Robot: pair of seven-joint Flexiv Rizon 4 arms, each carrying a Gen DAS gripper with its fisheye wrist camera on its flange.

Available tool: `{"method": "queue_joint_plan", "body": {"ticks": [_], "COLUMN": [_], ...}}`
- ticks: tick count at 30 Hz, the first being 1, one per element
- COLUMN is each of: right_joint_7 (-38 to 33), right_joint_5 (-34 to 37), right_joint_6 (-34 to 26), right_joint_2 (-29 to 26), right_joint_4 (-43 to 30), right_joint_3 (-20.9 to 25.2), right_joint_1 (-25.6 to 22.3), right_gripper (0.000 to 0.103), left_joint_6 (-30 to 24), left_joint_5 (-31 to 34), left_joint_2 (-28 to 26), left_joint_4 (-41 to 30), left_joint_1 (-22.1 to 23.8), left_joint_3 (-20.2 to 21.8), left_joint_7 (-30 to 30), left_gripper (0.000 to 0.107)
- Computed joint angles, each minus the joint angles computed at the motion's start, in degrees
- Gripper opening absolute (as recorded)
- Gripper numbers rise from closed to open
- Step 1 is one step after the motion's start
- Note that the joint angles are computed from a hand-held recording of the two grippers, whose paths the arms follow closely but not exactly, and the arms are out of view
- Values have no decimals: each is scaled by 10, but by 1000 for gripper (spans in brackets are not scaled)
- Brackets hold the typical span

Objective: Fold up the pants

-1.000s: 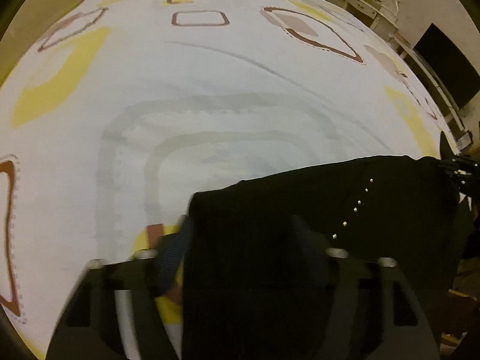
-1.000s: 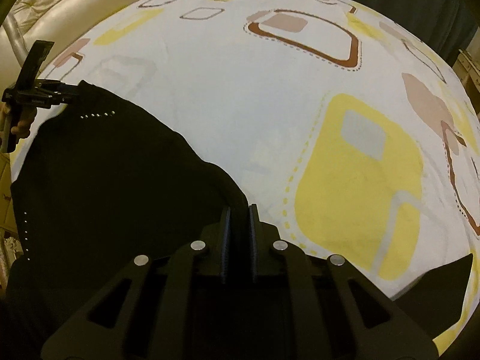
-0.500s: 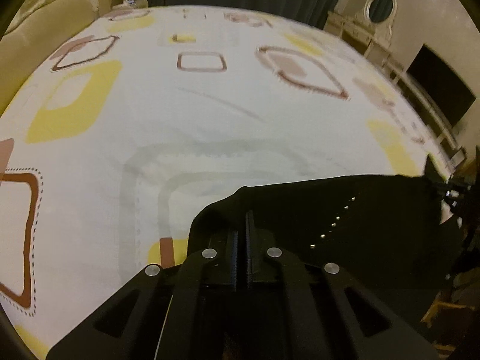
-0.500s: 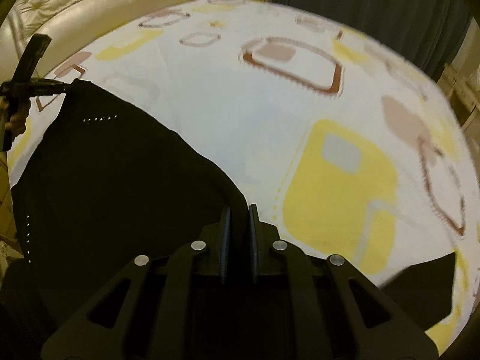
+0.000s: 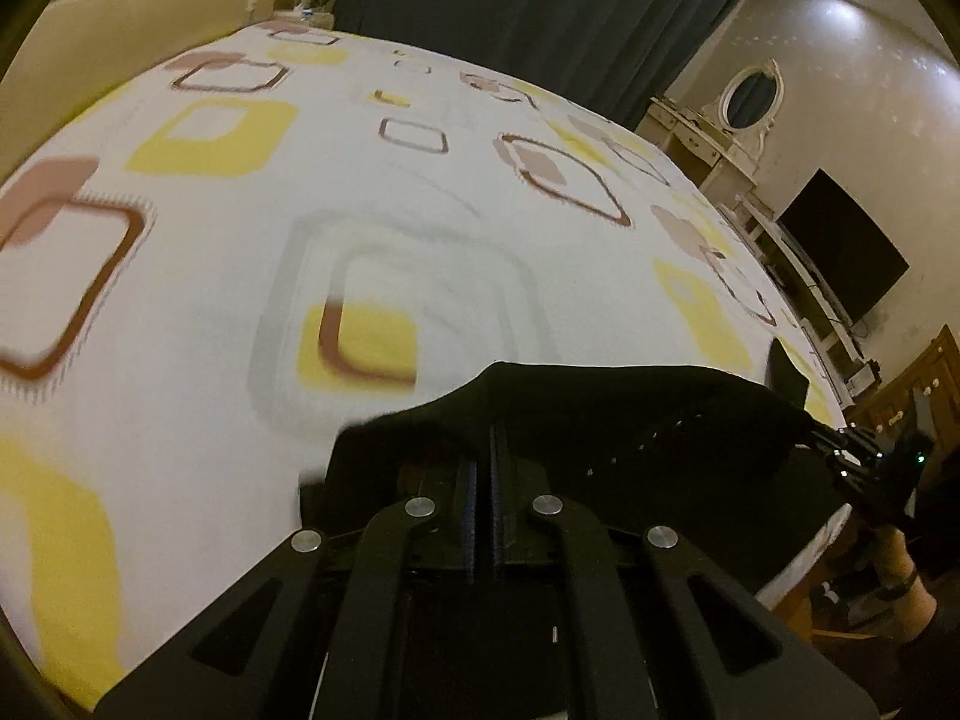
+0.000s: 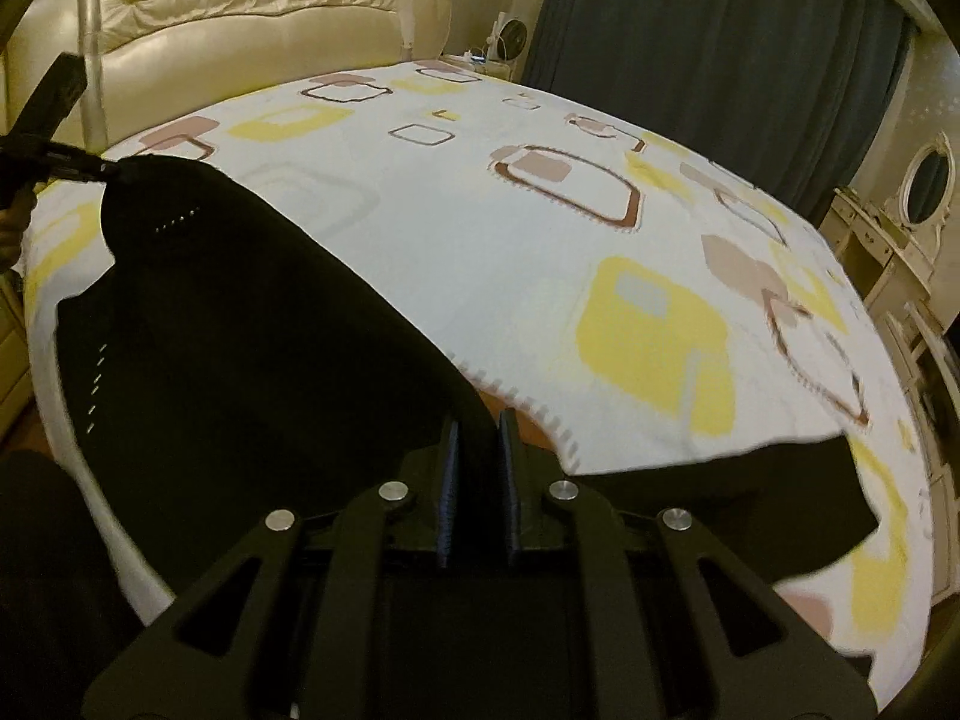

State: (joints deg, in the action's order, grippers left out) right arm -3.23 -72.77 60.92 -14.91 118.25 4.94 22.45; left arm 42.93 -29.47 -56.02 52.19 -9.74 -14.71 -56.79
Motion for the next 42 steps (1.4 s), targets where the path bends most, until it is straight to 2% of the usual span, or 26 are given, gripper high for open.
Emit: {"method": "queue_joint_plan", "body": {"ticks": [3, 8, 12, 17, 20, 22, 23, 25, 28, 31, 32, 33, 36, 38, 41, 42], "right_joint_7": [31, 70, 59, 75, 107, 128, 142, 194, 293, 346, 353, 349, 262, 202, 156, 136], "right_joint_5": [-11, -10, 7, 16, 9, 4, 0, -24, -89, -117, -114, -101, 20, 104, 168, 199], "right_joint_6": [-14, -11, -36, -37, -9, 25, 40, 89, 146, 168, 162, 154, 99, 52, 20, 6], "right_joint_2": [6, 7, -4, -8, 4, 16, 24, 43, 77, 118, 133, 144, 164, 148, 104, 86], "right_joint_4": [22, 45, 52, 67, 81, 94, 100, 118, 140, 159, 166, 170, 172, 144, 94, 74], "right_joint_3": [8, 19, 28, 31, 30, 30, 29, 23, 12, 6, 5, 7, 9, 1, -18, -23], "right_joint_1": [10, 18, 35, 49, 45, 35, 29, 10, -29, -78, -94, -107, -137, -151, -167, -169], "right_gripper": [14, 15, 16, 18, 24, 28, 33, 51, 52, 54, 58, 64, 70, 70, 70, 70], "left_joint_6": [36, 64, 59, 58, 55, 55, 52, 65, 89, 117, 130, 139, 150, 154, 157, 154], "left_joint_5": [-29, -51, -62, -53, -46, -41, -40, -34, -15, -14, -7, -1, 16, 36, 69, 75], "left_joint_2": [48, 89, 98, 104, 108, 113, 118, 128, 144, 157, 158, 157, 141, 123, 83, 74], "left_joint_4": [109, 203, 232, 253, 259, 266, 271, 289, 310, 318, 313, 305, 264, 232, 170, 159], "left_joint_1": [25, 38, 44, 38, 36, 39, 42, 42, 38, 42, 36, 32, 16, -2, -37, -42], "left_joint_3": [-19, -19, -16, -2, 2, 4, 5, 12, 29, 26, 30, 31, 24, 30, 44, 45], "left_joint_7": [20, 34, 30, 16, 7, 9, 12, 13, 3, 4, -2, -5, -6, -15, -45, -53], "left_gripper": [3, 3, 3, 3, 6, 9, 9, 9, 9, 9, 9, 9, 15, 33, 46, 47]}}
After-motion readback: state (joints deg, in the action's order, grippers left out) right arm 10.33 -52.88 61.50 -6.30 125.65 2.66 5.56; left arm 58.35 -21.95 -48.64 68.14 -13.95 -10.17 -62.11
